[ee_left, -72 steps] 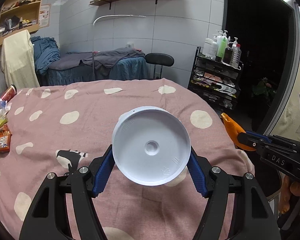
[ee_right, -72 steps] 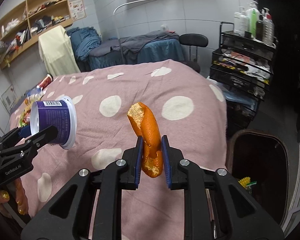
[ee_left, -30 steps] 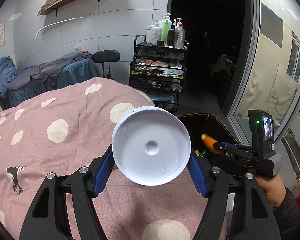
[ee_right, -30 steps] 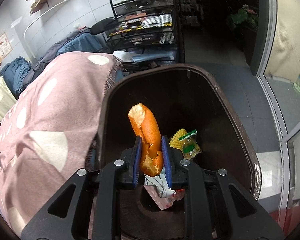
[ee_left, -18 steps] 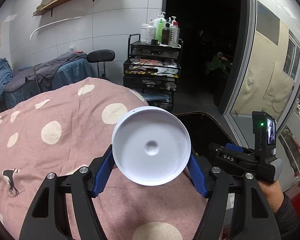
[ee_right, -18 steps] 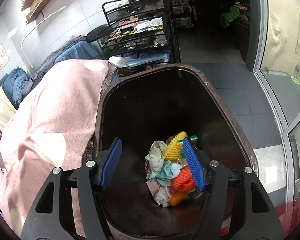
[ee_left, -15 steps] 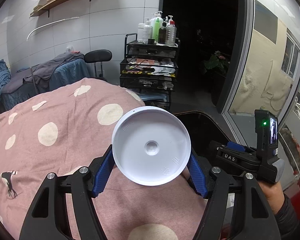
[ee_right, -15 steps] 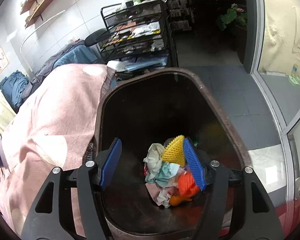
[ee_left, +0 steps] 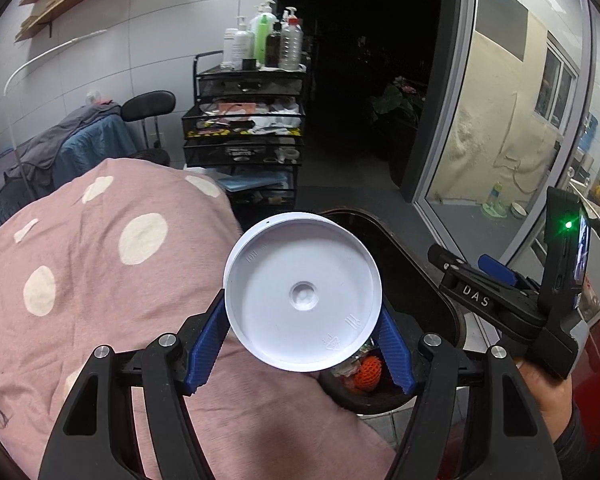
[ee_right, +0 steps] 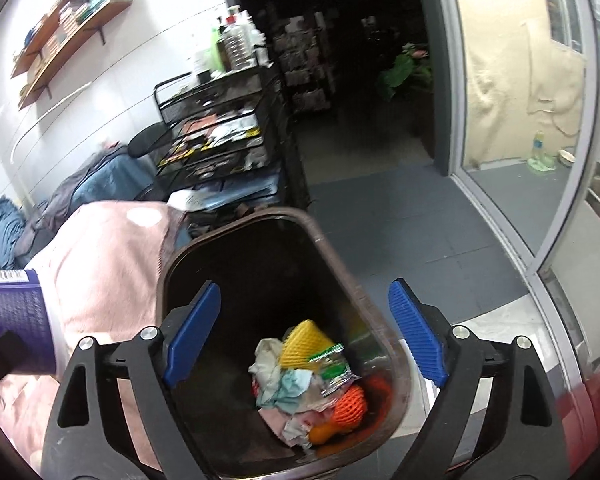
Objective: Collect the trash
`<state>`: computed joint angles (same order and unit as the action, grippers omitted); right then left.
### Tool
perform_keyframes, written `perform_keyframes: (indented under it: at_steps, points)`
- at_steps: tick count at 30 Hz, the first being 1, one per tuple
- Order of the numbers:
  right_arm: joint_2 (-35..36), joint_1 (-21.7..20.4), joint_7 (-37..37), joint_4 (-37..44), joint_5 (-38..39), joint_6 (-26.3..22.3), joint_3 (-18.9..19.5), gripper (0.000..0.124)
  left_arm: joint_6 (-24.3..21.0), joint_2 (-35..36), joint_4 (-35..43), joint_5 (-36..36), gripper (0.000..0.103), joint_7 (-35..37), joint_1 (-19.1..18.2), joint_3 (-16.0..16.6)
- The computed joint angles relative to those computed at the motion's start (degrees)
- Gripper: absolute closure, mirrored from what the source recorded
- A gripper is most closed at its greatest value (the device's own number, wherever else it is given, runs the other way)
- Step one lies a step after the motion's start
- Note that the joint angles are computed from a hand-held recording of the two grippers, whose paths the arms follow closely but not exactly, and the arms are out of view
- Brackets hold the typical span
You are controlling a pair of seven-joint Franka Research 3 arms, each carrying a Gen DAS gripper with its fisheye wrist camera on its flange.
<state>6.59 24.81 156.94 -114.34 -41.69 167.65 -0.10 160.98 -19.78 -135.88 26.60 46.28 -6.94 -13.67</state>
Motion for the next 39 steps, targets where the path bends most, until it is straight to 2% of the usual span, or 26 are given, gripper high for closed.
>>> perform_keyframes:
  at_steps: [10,21,22,24,26,32,39]
  points:
    - [-1.57,-1.78,5.00,-0.98,-3.58,-0.16,-0.56,0.036,-3.46,6.37,5.24,-0.62,0.035,2.54,-2.08,-0.19]
    - [-1.44,-3.17,5.48,-0.71,-3.35,-0.94,0.26,0.035,-7.95,11.44,10.10,0.40,0.034,3.37,-3.52,-0.04]
    - [-1.50,-3.18,5.63,-0.81,-3.48,-0.94,0.26,0.035,-8.34,11.61,10.28,0.72,0.034,3.37,-3.64,-0.07]
    - [-1.60,-3.21,5.89,-0.88,-3.72,-1.08,0.34,0.034,-8.99,11.92,10.62,1.45,0.027,3.26,-3.82,-0.11]
    - [-1.62,-3.32,5.68,-0.88,-3.43,-1.25,0.45,0.034,-8.98,11.74,10.44,2.27,0.021,2.75,-3.83,-0.05]
    - [-1.75,-3.41,6.92,-0.91,-4.92,-1.79,0.41,0.032,-8.91,10.16,9.23,4.43,0.015,0.66,-3.43,-0.15]
    - [-1.62,-3.32,7.13,-0.74,-6.09,-1.82,0.79,0.031,-6.86,3.17,4.25,11.19,0.008,-6.69,-1.27,-1.92]
